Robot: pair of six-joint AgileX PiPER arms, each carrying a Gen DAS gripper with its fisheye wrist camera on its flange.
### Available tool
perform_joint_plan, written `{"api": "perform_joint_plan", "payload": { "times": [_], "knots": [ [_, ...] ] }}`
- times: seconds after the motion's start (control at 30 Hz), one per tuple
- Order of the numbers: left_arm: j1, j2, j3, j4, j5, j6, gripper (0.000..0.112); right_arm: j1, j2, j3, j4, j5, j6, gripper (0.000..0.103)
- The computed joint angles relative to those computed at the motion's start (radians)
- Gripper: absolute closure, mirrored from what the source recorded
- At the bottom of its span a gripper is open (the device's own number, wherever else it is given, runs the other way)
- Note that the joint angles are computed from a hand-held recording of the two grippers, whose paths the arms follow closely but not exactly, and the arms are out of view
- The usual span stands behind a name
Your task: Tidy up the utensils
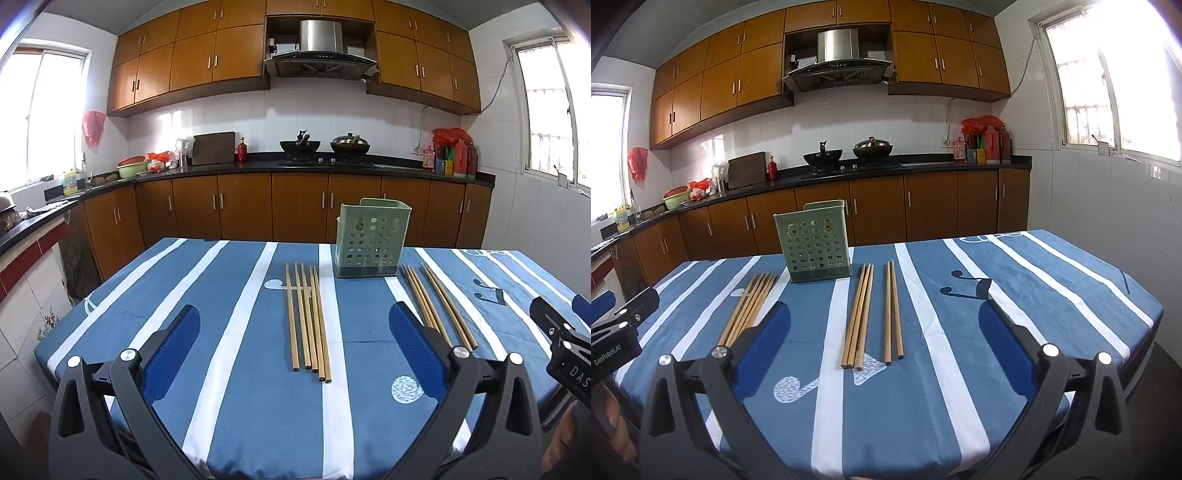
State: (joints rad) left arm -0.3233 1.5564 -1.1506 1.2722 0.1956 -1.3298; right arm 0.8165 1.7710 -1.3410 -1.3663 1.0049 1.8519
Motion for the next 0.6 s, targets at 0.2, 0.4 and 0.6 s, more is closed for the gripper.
{"api": "perform_joint_plan", "payload": {
  "times": [0.2, 0.4, 0.6],
  "knots": [
    [-0.001, -0.002, 0.001, -0.002, 0.000, 0.002, 0.011, 0.001, 0.002, 0.000, 0.000, 0.000, 0.003, 0.004],
    [0.001, -0.001, 0.000, -0.015, -0.001, 0.013, 0.011, 0.002, 0.002, 0.000, -0.002, 0.002, 0.004, 0.004],
    [0.000, 0.000, -0.001, -0.019, 0.001, 0.018, 0.011, 0.002, 0.000, 0.002, -0.003, 0.002, 0.004, 0.004]
  ]
}}
